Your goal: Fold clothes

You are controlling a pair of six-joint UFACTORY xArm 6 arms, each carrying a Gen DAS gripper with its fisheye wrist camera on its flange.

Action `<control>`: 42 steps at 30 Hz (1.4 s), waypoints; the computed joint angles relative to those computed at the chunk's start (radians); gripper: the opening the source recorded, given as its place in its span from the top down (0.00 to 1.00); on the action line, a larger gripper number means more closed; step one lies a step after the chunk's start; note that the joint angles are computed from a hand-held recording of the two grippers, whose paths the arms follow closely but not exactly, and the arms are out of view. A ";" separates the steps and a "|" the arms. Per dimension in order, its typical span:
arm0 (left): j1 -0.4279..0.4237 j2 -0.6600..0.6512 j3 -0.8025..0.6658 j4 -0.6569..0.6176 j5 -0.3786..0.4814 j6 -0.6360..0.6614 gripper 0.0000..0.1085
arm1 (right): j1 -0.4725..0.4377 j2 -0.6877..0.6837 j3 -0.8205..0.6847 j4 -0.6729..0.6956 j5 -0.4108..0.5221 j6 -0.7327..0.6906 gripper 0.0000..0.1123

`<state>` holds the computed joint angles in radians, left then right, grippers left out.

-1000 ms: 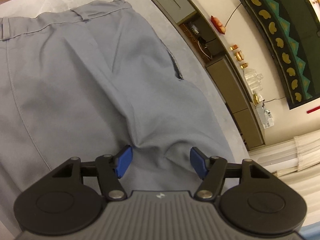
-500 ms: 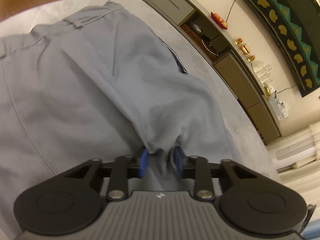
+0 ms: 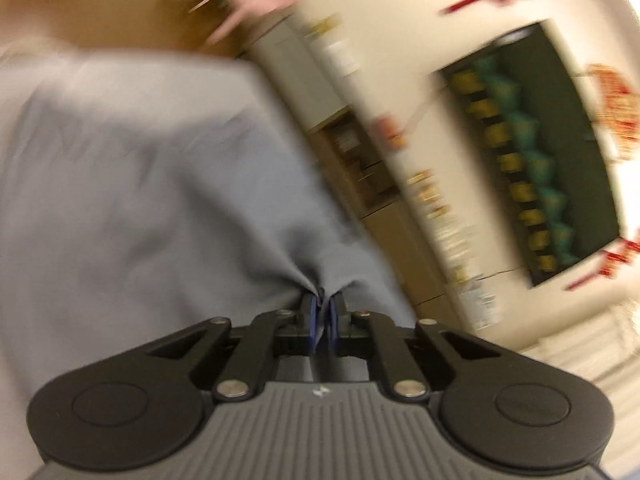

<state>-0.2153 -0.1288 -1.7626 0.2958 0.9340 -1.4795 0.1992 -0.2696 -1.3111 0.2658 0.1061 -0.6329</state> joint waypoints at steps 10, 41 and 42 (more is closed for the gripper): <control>0.002 -0.064 0.090 -0.090 0.083 0.007 0.85 | -0.180 -0.242 0.096 0.161 0.657 0.370 0.22; -0.024 0.082 -0.069 -0.125 0.175 0.122 0.69 | -0.023 0.428 -0.958 -0.158 0.895 -0.189 1.00; -0.025 0.083 -0.073 -0.123 0.177 0.121 0.69 | -0.097 0.418 -0.979 -0.053 0.843 -0.084 1.00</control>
